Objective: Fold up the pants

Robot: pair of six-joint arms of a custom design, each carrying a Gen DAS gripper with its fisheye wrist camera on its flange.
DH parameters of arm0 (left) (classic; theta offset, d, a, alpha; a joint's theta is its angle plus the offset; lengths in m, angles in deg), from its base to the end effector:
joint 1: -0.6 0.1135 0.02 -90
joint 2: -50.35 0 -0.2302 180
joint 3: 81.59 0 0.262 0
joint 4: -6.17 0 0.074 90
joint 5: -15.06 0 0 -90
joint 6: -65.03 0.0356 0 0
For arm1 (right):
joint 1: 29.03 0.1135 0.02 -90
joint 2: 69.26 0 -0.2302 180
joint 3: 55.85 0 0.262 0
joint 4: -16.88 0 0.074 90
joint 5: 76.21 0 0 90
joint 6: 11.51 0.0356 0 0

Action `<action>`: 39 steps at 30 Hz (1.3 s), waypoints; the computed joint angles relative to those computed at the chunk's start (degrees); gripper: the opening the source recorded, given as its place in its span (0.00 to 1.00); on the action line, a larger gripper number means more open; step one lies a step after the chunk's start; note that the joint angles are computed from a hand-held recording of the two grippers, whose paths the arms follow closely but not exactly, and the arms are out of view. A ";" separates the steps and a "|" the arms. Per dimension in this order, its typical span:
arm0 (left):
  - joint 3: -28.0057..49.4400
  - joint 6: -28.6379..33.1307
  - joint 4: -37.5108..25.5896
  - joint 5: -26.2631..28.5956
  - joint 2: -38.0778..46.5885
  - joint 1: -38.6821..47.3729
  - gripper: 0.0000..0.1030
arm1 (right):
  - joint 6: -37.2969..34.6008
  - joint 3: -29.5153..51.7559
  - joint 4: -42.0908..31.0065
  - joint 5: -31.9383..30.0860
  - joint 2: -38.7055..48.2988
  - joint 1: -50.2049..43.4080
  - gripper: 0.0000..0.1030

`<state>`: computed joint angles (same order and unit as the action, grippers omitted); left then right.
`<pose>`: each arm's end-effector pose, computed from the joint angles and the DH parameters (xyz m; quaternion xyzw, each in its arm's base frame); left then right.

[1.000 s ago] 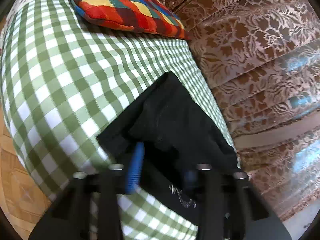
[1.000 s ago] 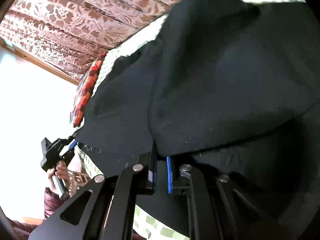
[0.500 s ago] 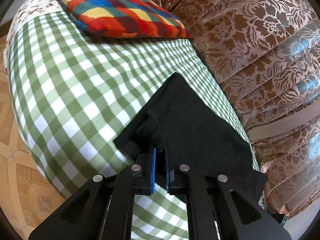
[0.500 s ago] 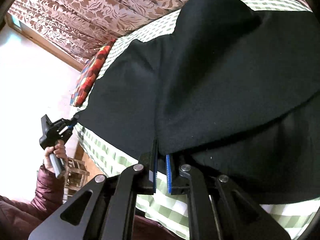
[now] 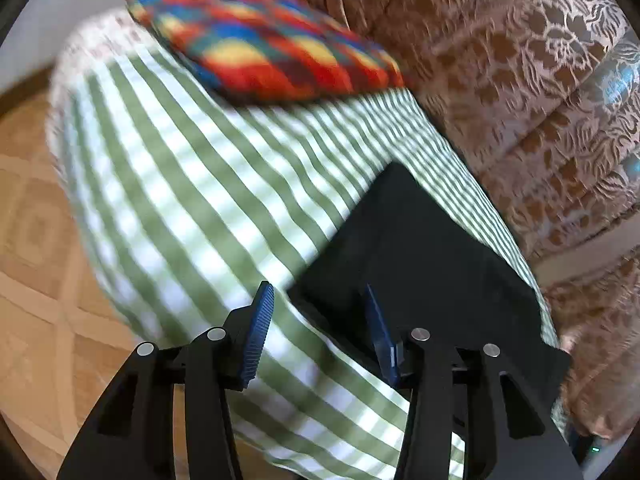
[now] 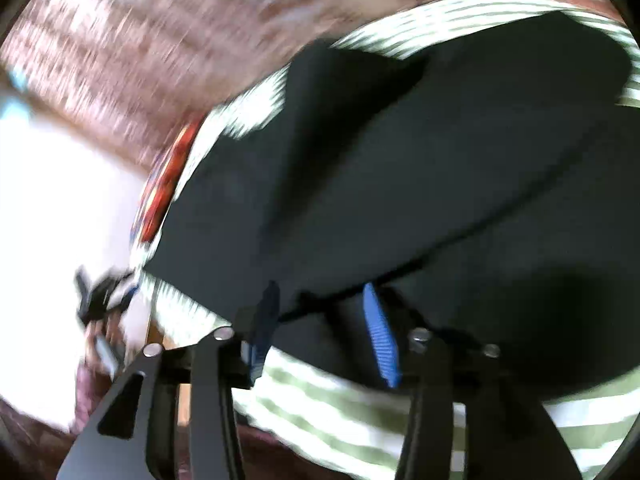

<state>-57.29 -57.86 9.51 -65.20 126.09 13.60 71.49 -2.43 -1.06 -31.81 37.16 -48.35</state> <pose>0.1957 0.0390 0.0505 -0.3348 0.8687 -0.1396 0.3372 0.2680 -0.0670 0.0316 0.0338 0.9108 0.3374 0.2356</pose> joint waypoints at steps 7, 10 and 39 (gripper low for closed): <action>-2.41 2.08 -3.38 -2.49 -13.37 -8.58 0.44 | 11.96 15.78 2.70 3.77 11.21 -18.55 0.42; 2.31 3.60 -1.54 -3.80 -6.68 -19.96 0.44 | 17.86 26.92 1.86 6.49 18.98 -19.19 0.42; 44.47 21.50 -8.72 7.37 37.16 -55.11 0.46 | 2.41 21.19 -9.72 6.98 6.62 -38.37 0.05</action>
<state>-12.81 -36.36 0.79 -57.83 163.25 -41.50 73.90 18.76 -10.78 -24.83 43.77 -86.72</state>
